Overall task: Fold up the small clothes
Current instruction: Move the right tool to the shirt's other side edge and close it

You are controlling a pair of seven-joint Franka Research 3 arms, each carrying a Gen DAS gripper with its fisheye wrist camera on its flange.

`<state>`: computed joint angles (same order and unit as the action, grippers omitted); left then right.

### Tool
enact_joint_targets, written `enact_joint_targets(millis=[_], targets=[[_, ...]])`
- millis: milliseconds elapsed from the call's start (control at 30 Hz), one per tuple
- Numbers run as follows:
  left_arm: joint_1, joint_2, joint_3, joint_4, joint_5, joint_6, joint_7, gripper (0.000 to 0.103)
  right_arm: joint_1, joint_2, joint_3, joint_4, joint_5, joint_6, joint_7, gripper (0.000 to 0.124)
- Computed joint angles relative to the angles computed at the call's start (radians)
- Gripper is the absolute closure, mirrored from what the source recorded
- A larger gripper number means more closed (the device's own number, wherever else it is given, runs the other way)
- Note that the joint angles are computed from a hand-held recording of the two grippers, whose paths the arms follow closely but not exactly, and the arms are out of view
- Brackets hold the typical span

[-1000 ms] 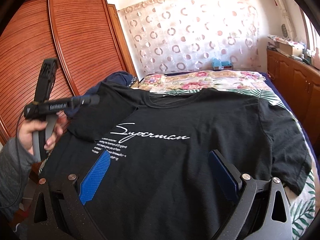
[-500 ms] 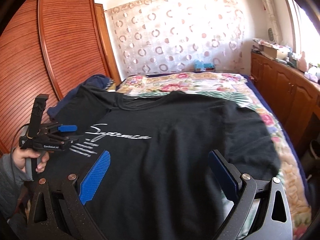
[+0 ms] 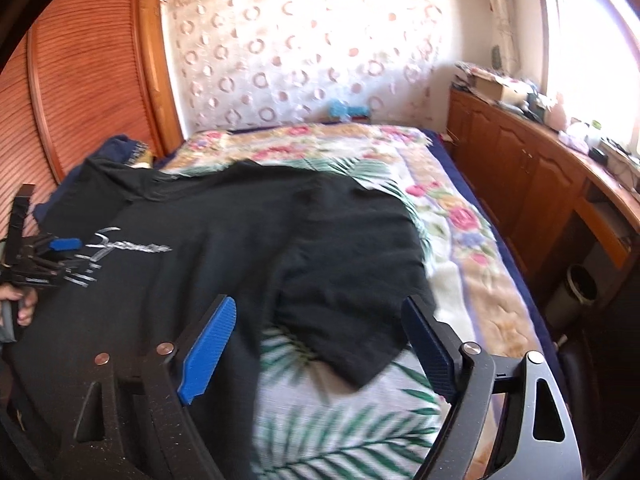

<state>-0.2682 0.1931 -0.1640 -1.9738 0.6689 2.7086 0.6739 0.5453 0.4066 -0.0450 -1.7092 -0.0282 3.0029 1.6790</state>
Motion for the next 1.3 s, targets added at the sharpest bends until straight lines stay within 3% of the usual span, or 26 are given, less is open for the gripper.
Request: enact_joint_targets(millis=[200, 333, 467, 567, 633, 700, 767, 867, 1300], targets=[[-0.001, 0.002, 0.001, 0.002, 0.001, -0.001, -0.001, 0.014, -0.021, 0.039, 0.015, 0.091, 0.017, -0.124, 0.022, 0.041], [-0.001, 0.001, 0.0, 0.001, 0.001, -0.001, 0.0, 0.014, -0.091, 0.056, 0.108, 0.133, 0.102, -0.191, -0.063, 0.054], [-0.001, 0.002, 0.0, 0.002, 0.001, -0.001, -0.001, 0.014, -0.061, 0.063, 0.077, 0.165, 0.077, -0.232, -0.051, 0.059], [-0.001, 0.003, 0.001, 0.003, 0.001, -0.001, -0.001, 0.014, -0.034, 0.064, 0.036, 0.172, 0.019, -0.245, -0.024, 0.074], [-0.002, 0.003, 0.001, 0.003, 0.001, -0.001, -0.002, 0.014, -0.009, 0.066, 0.005, 0.182, -0.039, -0.262, 0.012, 0.1], [-0.001, 0.003, 0.001, 0.003, 0.0, 0.0, -0.001, 0.014, -0.031, 0.068, 0.034, 0.188, -0.033, -0.269, -0.024, 0.11], [-0.002, 0.003, 0.001, 0.003, 0.0, 0.0, -0.001, 0.014, -0.007, 0.074, 0.016, 0.195, -0.079, -0.271, -0.014, 0.115], [-0.001, 0.003, 0.001, 0.003, 0.0, 0.0, -0.001, 0.014, 0.005, 0.059, -0.002, 0.174, -0.127, -0.256, 0.003, 0.12], [-0.002, 0.006, 0.001, 0.004, -0.001, 0.003, 0.0, 0.014, 0.093, -0.099, -0.126, -0.043, -0.39, 0.004, 0.313, 0.121]])
